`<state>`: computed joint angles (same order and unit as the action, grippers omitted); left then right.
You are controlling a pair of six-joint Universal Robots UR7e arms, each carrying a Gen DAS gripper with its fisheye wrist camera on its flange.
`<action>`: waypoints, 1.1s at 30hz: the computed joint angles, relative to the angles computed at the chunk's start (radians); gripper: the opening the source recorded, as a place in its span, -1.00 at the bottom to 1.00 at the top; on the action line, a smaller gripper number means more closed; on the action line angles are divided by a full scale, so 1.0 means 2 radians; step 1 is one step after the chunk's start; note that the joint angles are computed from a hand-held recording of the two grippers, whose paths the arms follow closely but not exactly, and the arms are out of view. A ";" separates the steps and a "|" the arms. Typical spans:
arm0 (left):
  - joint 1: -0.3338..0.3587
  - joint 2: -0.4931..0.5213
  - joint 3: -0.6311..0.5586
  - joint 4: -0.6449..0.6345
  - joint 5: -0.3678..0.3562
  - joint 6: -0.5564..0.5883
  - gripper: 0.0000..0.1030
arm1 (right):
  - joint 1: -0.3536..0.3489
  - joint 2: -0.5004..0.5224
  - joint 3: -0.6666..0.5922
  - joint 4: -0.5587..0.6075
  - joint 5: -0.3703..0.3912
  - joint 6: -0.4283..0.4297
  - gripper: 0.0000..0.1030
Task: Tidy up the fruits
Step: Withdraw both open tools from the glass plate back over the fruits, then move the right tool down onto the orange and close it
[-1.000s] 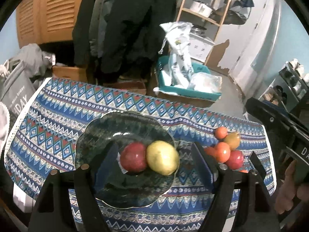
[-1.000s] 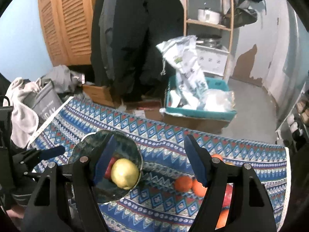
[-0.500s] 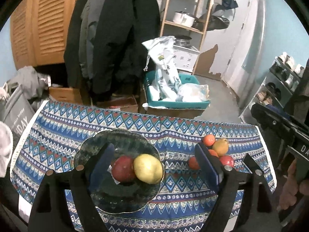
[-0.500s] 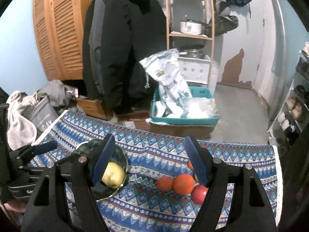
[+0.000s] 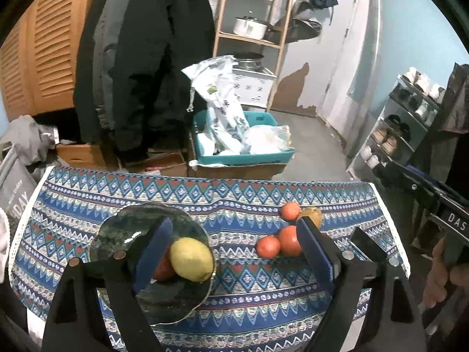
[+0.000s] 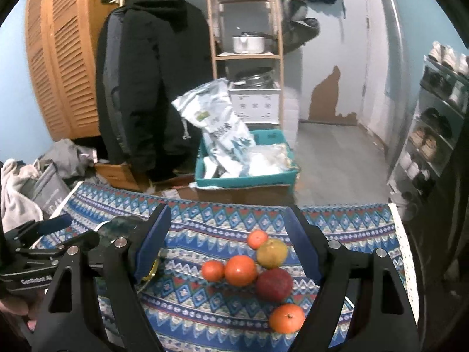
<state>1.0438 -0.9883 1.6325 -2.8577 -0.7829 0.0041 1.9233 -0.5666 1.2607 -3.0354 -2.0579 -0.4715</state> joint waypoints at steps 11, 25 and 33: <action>-0.008 0.026 -0.019 0.027 -0.009 0.003 0.70 | -0.021 -0.027 0.029 -0.008 -0.013 0.011 0.56; -0.004 0.065 -0.044 0.071 -0.001 -0.010 0.70 | -0.051 -0.038 0.043 0.023 -0.033 0.037 0.61; 0.007 0.091 -0.060 0.109 0.006 -0.020 0.70 | -0.078 -0.027 0.040 0.075 -0.045 0.077 0.61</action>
